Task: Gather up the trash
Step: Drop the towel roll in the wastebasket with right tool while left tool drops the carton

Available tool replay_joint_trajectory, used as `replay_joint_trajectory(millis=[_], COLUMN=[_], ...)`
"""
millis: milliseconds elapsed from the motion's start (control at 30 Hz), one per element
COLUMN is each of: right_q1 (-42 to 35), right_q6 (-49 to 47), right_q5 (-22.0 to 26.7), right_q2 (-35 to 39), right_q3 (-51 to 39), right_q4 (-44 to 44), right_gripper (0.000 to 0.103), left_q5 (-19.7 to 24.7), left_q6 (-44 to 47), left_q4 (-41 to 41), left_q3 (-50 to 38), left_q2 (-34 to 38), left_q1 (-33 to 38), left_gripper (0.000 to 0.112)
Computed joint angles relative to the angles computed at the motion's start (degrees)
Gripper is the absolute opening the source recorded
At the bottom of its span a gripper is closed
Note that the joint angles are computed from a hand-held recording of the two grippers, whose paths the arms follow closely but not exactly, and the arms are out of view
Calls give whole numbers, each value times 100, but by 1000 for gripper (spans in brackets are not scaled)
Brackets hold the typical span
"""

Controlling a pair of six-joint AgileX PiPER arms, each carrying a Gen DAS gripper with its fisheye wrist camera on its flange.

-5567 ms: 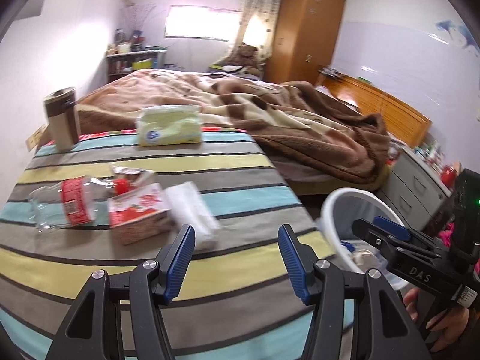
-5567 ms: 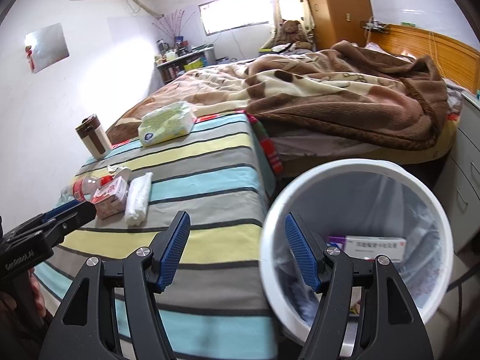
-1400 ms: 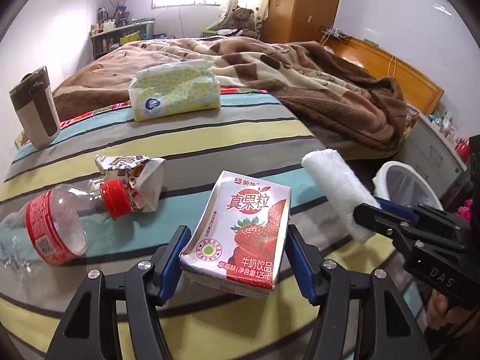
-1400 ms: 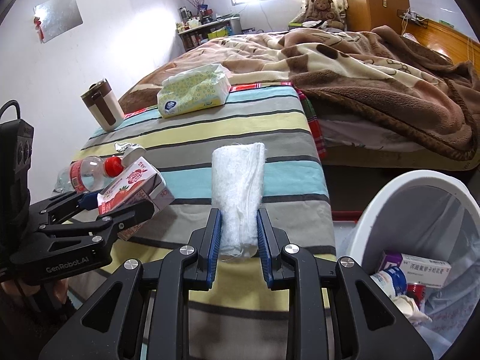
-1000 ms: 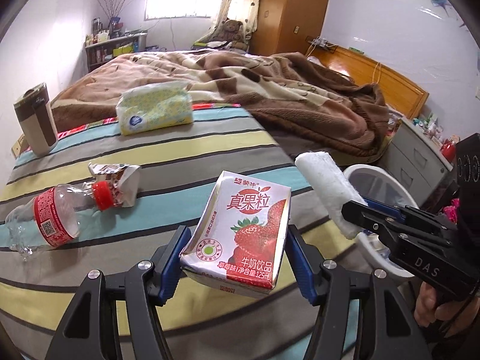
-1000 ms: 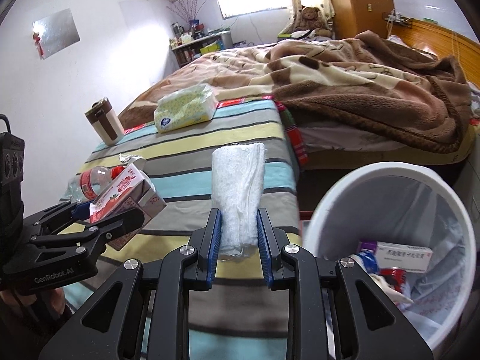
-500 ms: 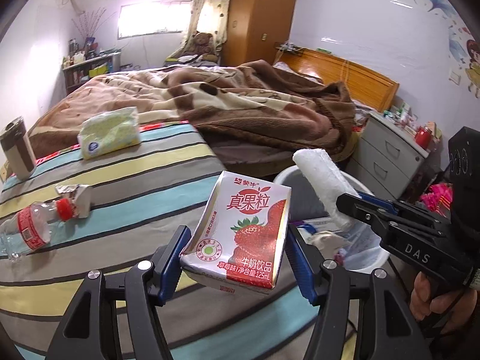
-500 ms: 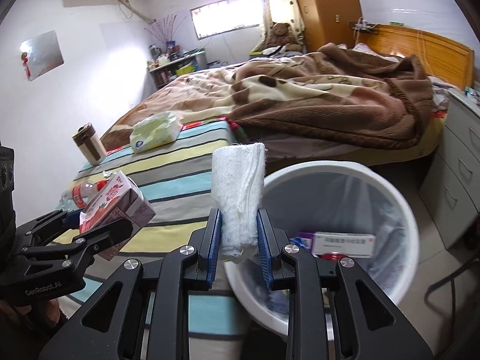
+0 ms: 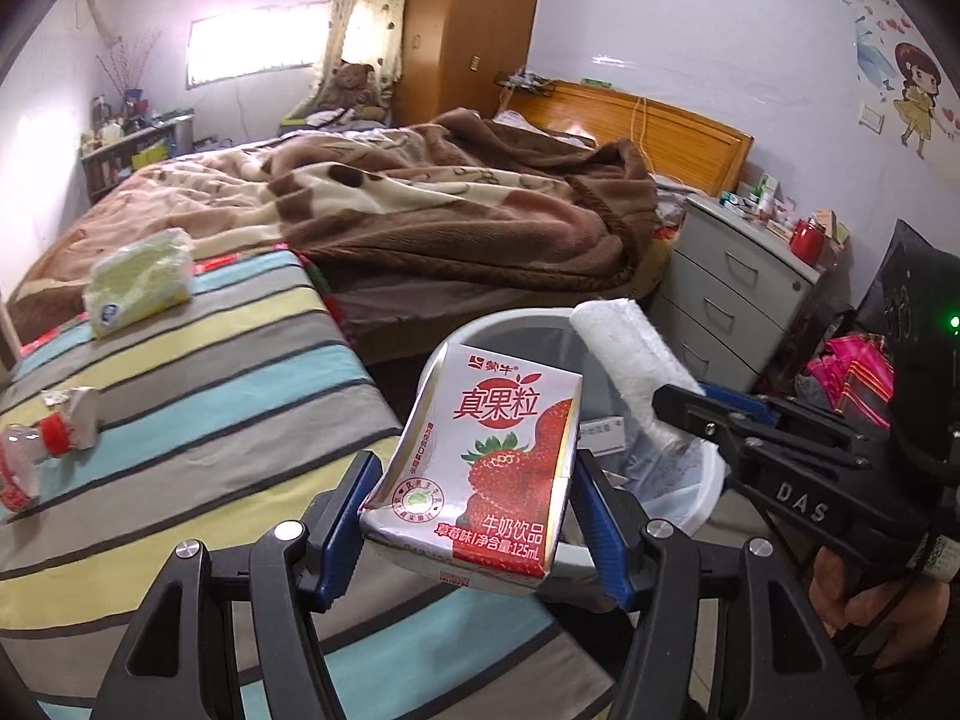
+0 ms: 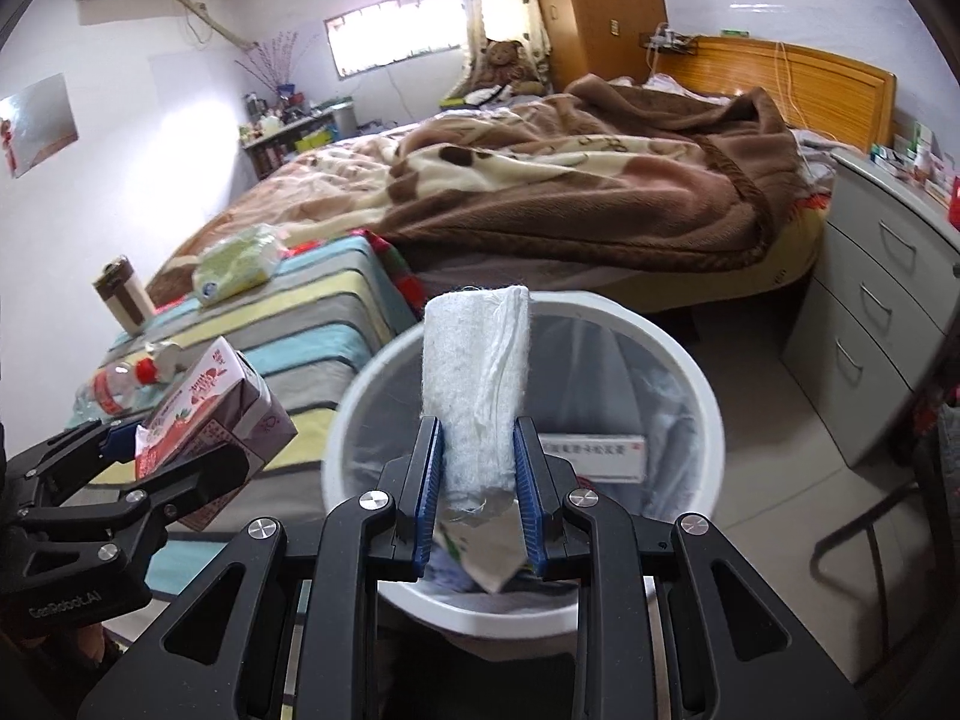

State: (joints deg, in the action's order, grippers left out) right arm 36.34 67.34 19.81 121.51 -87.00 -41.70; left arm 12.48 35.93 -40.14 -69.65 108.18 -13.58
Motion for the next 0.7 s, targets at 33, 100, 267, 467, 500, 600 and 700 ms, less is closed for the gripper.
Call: replay_joint_trajectory(millis=[33, 100, 267, 467, 500, 600, 700], right_q1=[-32, -83, -180, -248, -257, -269, -267], right_q6=[-56, -86, -199, -254, -260, -192, -78], right_q5=[4, 54, 163, 323, 322, 366, 489], right_q2=[14, 0, 29, 69, 70, 79, 97], right_q3=[2, 47, 89, 81, 92, 99, 61], right_q4=[78, 128, 278, 327, 339, 275, 155], right_gripper=[25, 25, 25, 25, 25, 25, 31], left_q5=[24, 61, 189, 257, 245, 325, 358], left_q6=[-196, -317, -886, -1362, -1394, -1579, -1377], left_q4=[187, 307, 855, 1300, 1351, 1518, 1339], left_q3=[-88, -195, -543, -861, -896, -1062, -1129], left_q2=[76, 173, 457, 725, 760, 888, 938], left_q1=[-58, -120, -298, -448, -476, -527, -546], left_gripper=[64, 64, 64, 64, 64, 64, 64])
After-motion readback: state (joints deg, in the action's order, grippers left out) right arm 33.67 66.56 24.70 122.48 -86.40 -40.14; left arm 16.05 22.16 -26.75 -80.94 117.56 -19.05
